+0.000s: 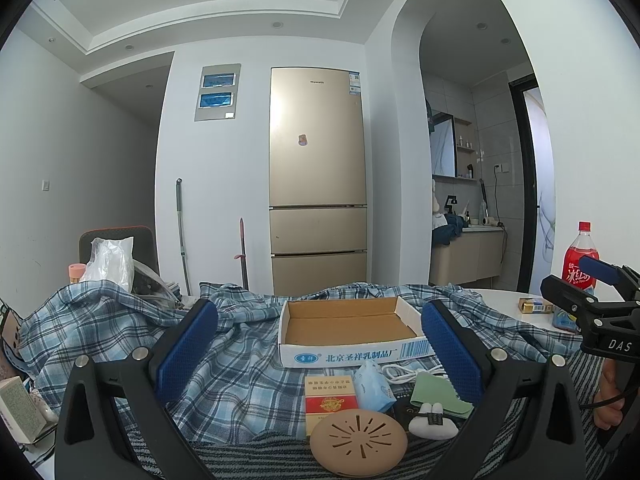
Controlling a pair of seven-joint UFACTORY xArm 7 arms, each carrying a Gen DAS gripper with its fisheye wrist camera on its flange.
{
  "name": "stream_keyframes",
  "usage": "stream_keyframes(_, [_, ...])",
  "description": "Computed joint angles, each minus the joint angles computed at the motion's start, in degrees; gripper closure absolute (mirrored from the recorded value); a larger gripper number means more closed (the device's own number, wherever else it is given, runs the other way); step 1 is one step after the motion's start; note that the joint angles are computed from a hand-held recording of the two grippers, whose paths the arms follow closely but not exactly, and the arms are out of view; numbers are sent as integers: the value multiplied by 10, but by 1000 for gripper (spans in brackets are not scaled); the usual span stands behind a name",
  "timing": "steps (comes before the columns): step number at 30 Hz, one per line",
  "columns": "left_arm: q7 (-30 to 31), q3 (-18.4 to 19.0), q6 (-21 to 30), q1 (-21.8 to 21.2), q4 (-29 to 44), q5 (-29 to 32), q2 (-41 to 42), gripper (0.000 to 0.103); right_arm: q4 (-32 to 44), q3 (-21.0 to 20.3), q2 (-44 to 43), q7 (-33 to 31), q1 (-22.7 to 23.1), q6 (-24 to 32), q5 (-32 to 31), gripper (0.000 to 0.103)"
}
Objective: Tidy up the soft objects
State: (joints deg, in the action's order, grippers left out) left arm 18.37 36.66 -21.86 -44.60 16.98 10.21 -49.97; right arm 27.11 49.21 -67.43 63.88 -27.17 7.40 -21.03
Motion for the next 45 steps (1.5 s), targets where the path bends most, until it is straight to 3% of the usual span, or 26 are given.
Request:
stream_keyframes(27, [-10, 1, -15, 3, -3, 10, 4, 0, 3, 2, 2, -1, 0, 4, -4, 0])
stream_keyframes(30, [-24, -27, 11, 29, 2, -2, 3, 0, 10, -2, 7, -5, 2, 17, -5, 0])
stream_keyframes(32, [-29, -49, 78, 43, 20, -13, -13, 0, 19, -6, 9, -9, 4, 34, -7, 0])
stream_keyframes(34, [-21, -77, 158, 56, 47, -25, -24, 0, 50, -14, 28, -24, 7, 88, -9, 0])
stream_keyframes(36, [-17, -108, 211, 73, 73, -37, -17, 0, 78, -71, 111, -74, 61, 121, -3, 0])
stream_keyframes(39, [-12, -107, 316, 46, 137, -77, 2, 0, 105, -211, 237, -166, 202, 112, 32, 0])
stream_keyframes(43, [-7, -113, 325, 45, 172, -115, 47, 0, 129, -371, 327, -286, 365, 112, 117, 0])
stream_keyframes(45, [2, -118, 299, 49, 167, -130, 63, 0, 131, -381, 348, -312, 376, 107, 130, 0])
